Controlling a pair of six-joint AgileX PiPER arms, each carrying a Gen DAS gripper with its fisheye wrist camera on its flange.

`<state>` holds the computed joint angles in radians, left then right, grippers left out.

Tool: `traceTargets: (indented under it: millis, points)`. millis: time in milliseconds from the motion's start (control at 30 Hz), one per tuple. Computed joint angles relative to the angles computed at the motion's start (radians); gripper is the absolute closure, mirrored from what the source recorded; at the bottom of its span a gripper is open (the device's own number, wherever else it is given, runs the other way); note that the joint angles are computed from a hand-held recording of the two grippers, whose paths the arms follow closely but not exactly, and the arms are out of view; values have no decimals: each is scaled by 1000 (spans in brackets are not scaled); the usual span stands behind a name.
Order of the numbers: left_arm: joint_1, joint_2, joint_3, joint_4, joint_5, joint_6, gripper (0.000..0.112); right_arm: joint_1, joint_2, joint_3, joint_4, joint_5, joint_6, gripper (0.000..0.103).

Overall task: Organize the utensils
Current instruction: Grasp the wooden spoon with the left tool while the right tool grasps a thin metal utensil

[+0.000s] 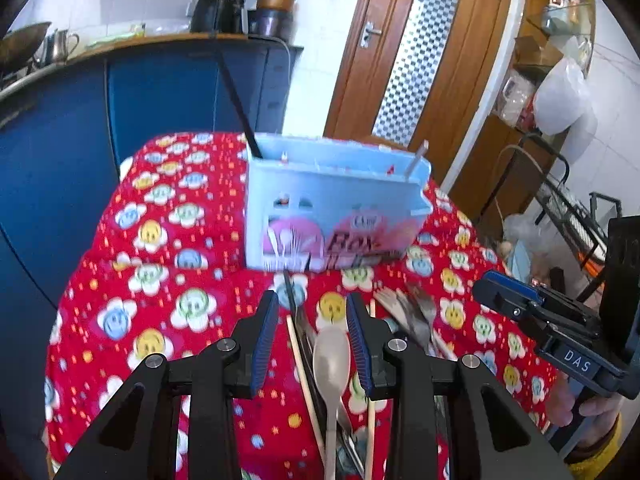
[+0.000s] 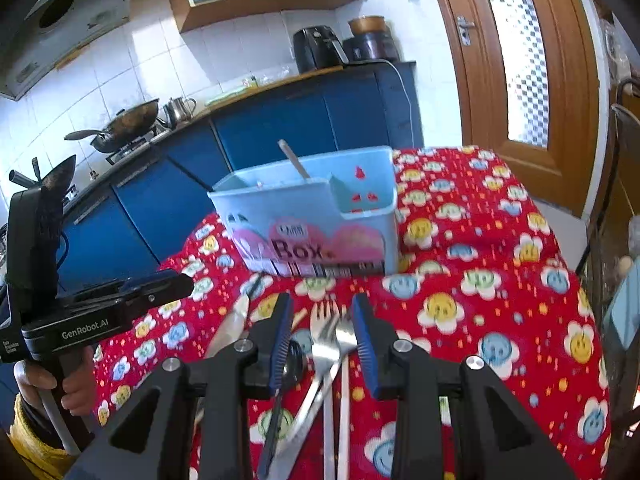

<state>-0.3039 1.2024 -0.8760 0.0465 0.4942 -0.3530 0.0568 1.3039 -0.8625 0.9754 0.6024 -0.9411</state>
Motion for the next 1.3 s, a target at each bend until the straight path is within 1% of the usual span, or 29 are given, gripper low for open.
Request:
traceTargets:
  millis: [167,333,467,600,667,800,933,1067,1200,1300]
  points:
    - [-16,5,38,-26,15,3,77,-29,-7,37,-15,24,7,70]
    - [-53,2,67,9,36,-42,76,-43,-11,67,-29,39,10,69]
    - [-68,1,82,-8,48,-31,77,-61,-4,83,-31,54,9,68]
    - [-83,12,90,3,49,-38,77,-77,2,96,-27,63,4,68]
    - [-76,20,87,-16,53,-21,81,-83,5,100,-27,67,2,68]
    - [-53,43,88,-111,53,65,92,-95,7,105,-23,72,-6,67]
    - [-58,46,92,-91,46,43,100,-102,13,109,-19,77,-11,67]
    - [-36,39,100,-135,40,79,101,-101,19,110,-17,83,-14,67]
    - [17,14,122,-243,23,171,101,-89,23,101,-31,75,0,67]
    - [50,-5,127,-214,16,130,101,-75,34,84,-50,72,23,67]
